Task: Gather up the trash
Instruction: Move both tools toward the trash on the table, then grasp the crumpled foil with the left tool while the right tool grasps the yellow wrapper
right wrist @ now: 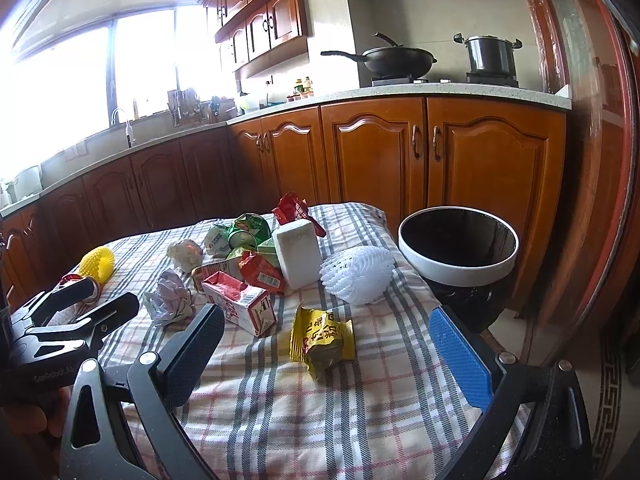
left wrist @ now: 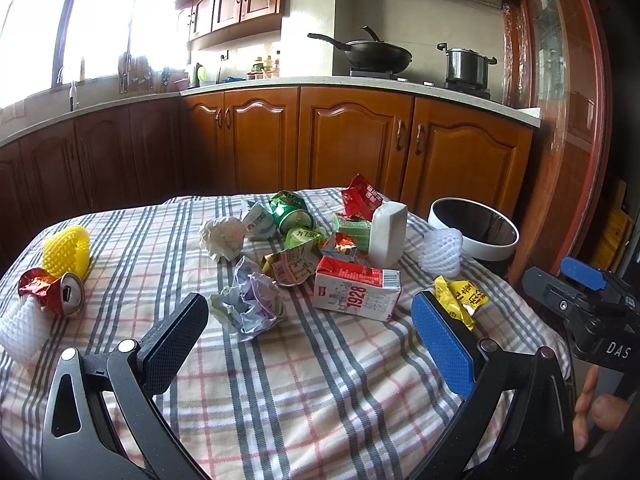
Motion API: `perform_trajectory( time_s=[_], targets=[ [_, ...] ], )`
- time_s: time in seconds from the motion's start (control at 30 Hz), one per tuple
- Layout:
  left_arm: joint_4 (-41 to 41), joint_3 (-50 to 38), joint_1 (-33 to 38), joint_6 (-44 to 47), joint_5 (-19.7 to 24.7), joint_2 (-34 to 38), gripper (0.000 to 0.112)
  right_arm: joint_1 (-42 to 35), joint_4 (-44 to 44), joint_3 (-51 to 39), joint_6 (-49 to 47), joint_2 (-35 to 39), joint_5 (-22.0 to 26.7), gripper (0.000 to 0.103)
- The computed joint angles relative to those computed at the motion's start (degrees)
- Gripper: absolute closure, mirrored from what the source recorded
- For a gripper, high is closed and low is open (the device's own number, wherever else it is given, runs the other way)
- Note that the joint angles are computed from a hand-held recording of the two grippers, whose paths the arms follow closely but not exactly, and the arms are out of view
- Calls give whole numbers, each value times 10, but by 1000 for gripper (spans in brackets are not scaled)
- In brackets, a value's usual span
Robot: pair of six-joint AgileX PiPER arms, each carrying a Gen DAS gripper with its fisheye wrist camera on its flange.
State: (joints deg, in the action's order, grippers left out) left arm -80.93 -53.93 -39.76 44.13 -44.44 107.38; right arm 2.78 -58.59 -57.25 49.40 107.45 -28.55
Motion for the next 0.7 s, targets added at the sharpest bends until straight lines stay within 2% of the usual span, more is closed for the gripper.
perform_trajectory(
  time_s=[0.3,0.6,0.7],
  targets=[
    [-15,8,24,3,8,0,9,8,-47,-26,49,18,11,0],
    [-17,5,90,1,70,9,9,13,-125,-68,132,52,22,2],
    [-26,-10,111,20,93,21,9,13,-179,-97,195,73,30,2]
  ],
)
